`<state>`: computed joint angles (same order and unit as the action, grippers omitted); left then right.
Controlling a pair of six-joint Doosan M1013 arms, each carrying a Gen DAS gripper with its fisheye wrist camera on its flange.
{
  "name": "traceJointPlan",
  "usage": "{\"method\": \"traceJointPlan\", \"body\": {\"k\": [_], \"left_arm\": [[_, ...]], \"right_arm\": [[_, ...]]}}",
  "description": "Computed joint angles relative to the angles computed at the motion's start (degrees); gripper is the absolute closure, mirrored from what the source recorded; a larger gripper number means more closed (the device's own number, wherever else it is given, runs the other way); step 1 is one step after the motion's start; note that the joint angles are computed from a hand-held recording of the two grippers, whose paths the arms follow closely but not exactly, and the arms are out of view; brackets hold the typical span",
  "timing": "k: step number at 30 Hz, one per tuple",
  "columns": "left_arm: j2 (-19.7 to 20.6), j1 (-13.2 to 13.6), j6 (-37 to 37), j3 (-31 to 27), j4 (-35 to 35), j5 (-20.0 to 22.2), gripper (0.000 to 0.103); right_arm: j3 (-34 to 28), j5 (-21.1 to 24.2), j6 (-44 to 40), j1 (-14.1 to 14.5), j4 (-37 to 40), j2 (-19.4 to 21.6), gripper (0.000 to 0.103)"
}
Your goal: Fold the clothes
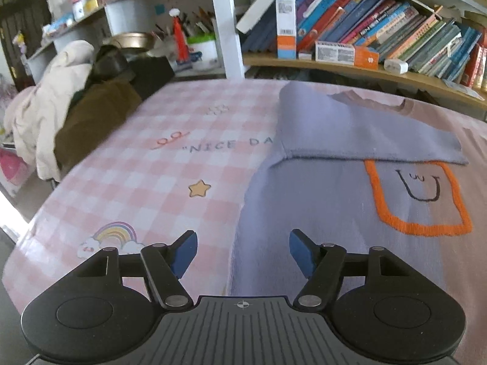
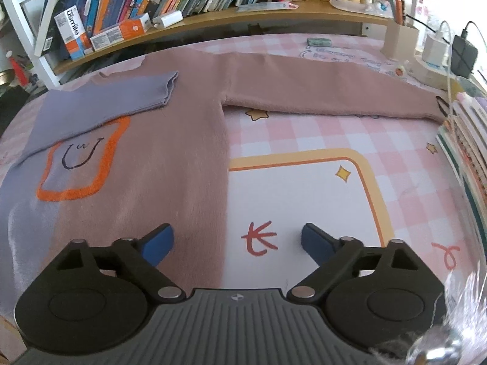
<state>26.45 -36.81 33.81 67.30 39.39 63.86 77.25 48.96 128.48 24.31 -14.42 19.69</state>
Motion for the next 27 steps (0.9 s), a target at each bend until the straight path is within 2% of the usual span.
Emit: {"method": "traceJointPlan", "body": {"k": [3,5,11,12,13,14,18,19,22,27], "left_arm": [[-0.21,0.89,1.63,0.59,-3.25,-1.97,0.035],[-0.24,1.59,3.61,0.73,-6.14,-3.31,0.035],[-0.32,3.34,7.73,0.94,-12.91,-6.66,0.035],[-0.48,3.56,8.26,1.13,-13.62,-7.31,0.04],[-0.65,3.71,8.75,1.34,-14.19,-8.06,0.053],[-0.83,3.84,9.24,1.55,-14.75,-8.83,0.06],[-1.03,3.92,9.15,1.51,-14.95,-9.38,0.093],[-1.2,4.0,8.95,1.69,-14.98,-9.85,0.099],[-1.77,3.96,7.47,2.38,-13.66,-11.36,0.099],[-2.06,4.4,2.95,2.92,-10.38,-10.69,0.099]], "right_arm": [[0.36,0.89,3.76,0.9,-2.93,-0.29,0.026],[0.45,1.57,5.63,1.43,-4.6,-0.4,0.038],[1.27,0.87,8.44,2.28,-6.43,-0.94,0.066],[1.48,0.47,8.71,2.35,-6.48,-1.05,0.072],[1.55,0.09,8.63,2.39,-6.04,-1.1,0.08],[1.62,-0.29,8.53,2.43,-5.59,-1.15,0.086],[0.96,0.21,9.24,3.04,-6.33,-0.68,0.089],[0.91,0.22,9.47,3.07,-6.36,-0.64,0.09],[0.78,0.17,9.87,3.09,-6.33,-0.55,0.094],[-0.06,-0.3,7.44,2.95,-4.14,0.01,0.095]]}}
